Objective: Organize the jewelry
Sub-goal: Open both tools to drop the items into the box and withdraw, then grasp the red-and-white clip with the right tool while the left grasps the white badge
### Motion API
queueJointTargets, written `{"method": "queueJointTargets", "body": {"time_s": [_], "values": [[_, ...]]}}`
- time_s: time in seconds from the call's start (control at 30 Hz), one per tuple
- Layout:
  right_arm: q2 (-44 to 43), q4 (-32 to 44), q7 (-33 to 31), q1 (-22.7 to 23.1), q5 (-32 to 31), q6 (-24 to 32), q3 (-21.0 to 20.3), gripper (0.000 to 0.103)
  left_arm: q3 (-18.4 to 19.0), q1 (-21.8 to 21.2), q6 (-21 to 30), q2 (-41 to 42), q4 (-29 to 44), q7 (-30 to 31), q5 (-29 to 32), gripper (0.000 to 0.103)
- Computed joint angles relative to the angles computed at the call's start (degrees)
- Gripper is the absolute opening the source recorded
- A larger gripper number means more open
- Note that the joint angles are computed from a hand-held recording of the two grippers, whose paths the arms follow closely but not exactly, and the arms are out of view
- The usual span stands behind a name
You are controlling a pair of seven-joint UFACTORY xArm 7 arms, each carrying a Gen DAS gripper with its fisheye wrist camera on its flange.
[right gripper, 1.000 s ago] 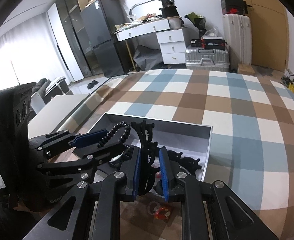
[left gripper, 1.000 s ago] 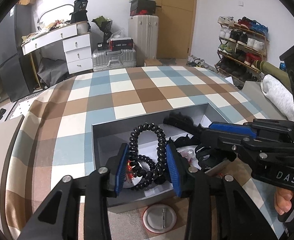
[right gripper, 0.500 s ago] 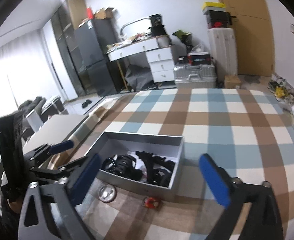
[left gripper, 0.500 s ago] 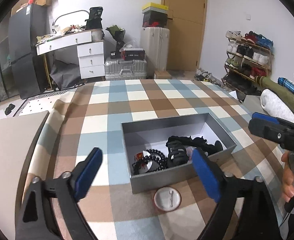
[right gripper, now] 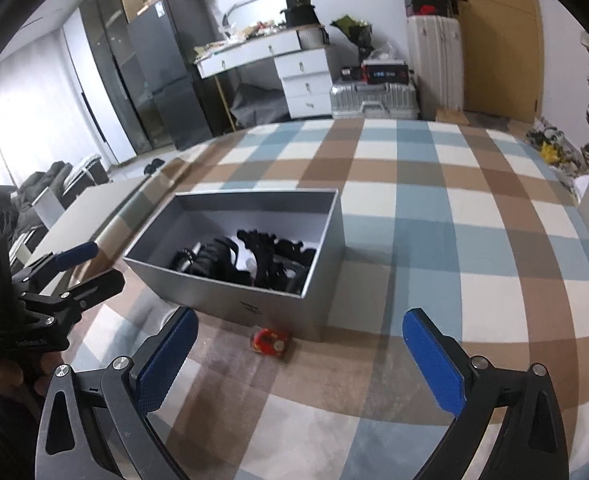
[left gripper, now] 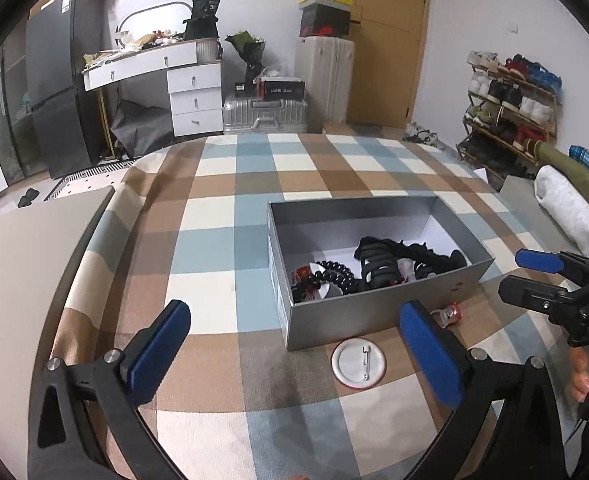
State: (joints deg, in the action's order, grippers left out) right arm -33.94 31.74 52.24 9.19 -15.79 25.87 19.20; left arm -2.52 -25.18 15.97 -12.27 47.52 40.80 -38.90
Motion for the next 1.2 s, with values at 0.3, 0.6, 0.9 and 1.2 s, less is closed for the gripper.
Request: {"method": "queueJointTargets", "body": {"time_s": [0.3,0.6,0.9,1.2], "values": [[1.96,0.52,-0.66,1.39,0.31,0.46,-0.07,0.103,-0.72,0.23,-0.20,-0.55,-1.51,-1.61,3.60,0.102],[4.69,0.69,-1.21,2.55,0.72,-0.07,-0.78,0.103,-1.63,1.29,1.88,-0.25,-1.71,-5.35,9.69,0.102],[7.84,2.03,-2.01,3.98,-0.43,1.17,-0.84,0.096,-2.17,1.49,4.43,-0.15,-1.80,-5.92,11.79,0.102],[10.00,2.40,-4.06,5.33,-0.58,-0.86,-1.45,0.062,-2.64,1.80,5.65,0.45,-1.54,-6.71,13.47,0.102]]}}
